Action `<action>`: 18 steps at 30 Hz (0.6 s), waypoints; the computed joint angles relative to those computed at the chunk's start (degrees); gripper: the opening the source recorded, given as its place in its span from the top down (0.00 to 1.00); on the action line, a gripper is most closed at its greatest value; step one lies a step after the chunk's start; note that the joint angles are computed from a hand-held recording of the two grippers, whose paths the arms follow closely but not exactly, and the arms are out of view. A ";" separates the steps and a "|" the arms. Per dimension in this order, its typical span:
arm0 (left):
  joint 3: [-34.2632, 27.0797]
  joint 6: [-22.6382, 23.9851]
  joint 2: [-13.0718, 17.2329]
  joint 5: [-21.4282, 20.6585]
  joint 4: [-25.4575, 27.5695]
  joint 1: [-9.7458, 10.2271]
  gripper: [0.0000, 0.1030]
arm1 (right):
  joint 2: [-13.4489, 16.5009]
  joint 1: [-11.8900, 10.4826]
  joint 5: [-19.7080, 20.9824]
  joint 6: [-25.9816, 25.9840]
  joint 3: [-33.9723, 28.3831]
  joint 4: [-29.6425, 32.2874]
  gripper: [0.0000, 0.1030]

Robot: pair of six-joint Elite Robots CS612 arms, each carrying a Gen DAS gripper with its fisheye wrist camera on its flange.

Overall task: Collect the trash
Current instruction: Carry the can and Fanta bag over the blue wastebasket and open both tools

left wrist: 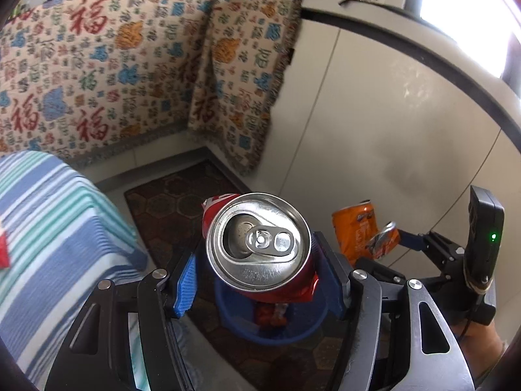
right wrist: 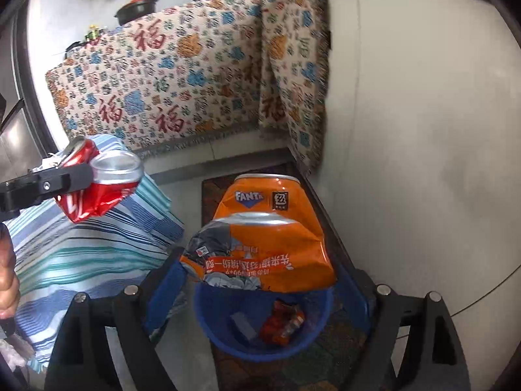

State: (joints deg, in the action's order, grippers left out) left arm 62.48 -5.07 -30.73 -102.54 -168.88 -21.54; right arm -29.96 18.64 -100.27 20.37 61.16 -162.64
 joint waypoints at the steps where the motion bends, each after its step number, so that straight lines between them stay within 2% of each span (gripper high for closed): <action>1: -0.86 0.12 0.57 -0.17 0.75 -0.24 0.37 | -0.09 -0.18 0.16 0.03 0.38 0.02 0.15; 11: -7.21 0.50 4.87 -1.61 5.83 -1.16 0.37 | 0.14 -1.51 3.82 -1.70 1.45 2.19 0.15; 18: -10.52 0.39 6.68 -2.21 9.14 -1.26 0.37 | 0.45 -1.63 3.97 -2.07 1.01 3.03 0.14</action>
State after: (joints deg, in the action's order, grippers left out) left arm 51.95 -4.68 -24.06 -104.75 -159.73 -22.80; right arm -29.50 17.01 -96.29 18.30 62.16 -159.62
